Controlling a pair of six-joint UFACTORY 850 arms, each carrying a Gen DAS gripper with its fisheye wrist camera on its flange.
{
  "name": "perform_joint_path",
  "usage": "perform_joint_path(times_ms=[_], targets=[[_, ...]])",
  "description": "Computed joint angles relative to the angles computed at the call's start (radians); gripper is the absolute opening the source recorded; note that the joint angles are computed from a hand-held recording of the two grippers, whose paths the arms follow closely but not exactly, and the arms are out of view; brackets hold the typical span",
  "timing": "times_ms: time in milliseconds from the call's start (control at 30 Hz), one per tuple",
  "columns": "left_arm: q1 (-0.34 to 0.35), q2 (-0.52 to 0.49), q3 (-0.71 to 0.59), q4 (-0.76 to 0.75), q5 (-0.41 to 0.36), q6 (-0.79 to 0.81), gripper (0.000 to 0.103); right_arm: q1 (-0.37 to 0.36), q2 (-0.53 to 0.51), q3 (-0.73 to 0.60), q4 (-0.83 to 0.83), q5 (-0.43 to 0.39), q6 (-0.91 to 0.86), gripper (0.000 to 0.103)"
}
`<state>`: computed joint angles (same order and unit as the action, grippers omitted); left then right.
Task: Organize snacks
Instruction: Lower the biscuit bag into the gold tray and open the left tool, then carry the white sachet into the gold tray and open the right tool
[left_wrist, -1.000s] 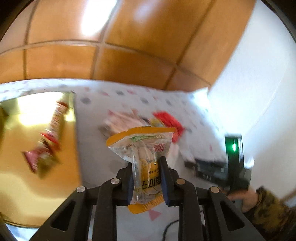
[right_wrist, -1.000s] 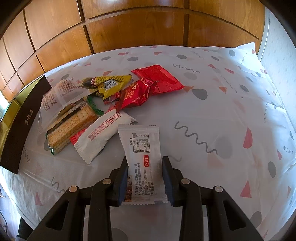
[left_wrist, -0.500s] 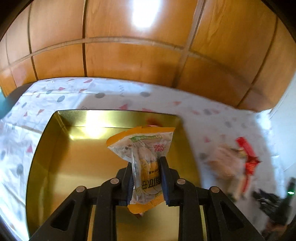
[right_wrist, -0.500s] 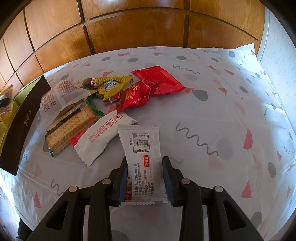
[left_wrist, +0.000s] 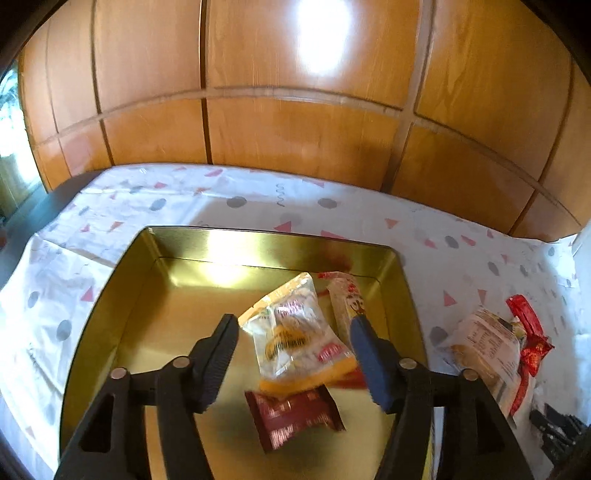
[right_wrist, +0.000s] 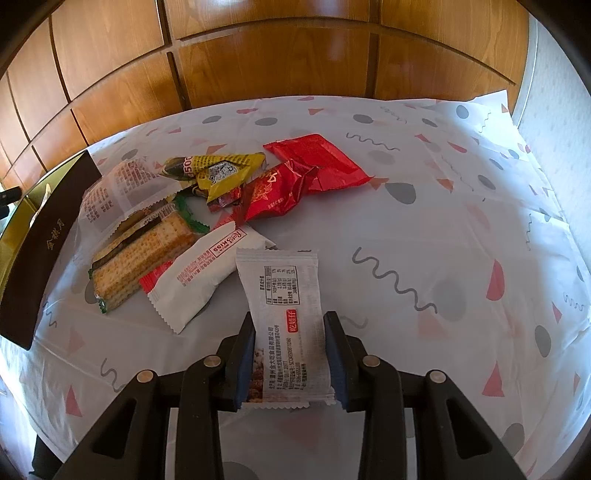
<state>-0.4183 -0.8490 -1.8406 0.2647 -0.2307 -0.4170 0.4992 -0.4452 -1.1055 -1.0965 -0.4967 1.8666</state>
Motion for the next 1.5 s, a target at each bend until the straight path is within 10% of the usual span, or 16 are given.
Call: perform_joint_path(times_ms=[500,1033,1500], targets=[[-0.046,0.208,0.340,0.774,0.121,-0.744,0.075,0.011,-0.001,-0.001,-0.008,-0.028,0.005,0.036],[-0.031,0.248,0.419,0.787,0.140,-0.790,0.076,0.022,-0.005,-0.018,0.054,-0.040,-0.069,0.035],[0.022,0.273,0.472,1.287,0.112,-1.369,0.080,0.052,0.011,-0.090,0.080,0.163,-0.177,0.035]])
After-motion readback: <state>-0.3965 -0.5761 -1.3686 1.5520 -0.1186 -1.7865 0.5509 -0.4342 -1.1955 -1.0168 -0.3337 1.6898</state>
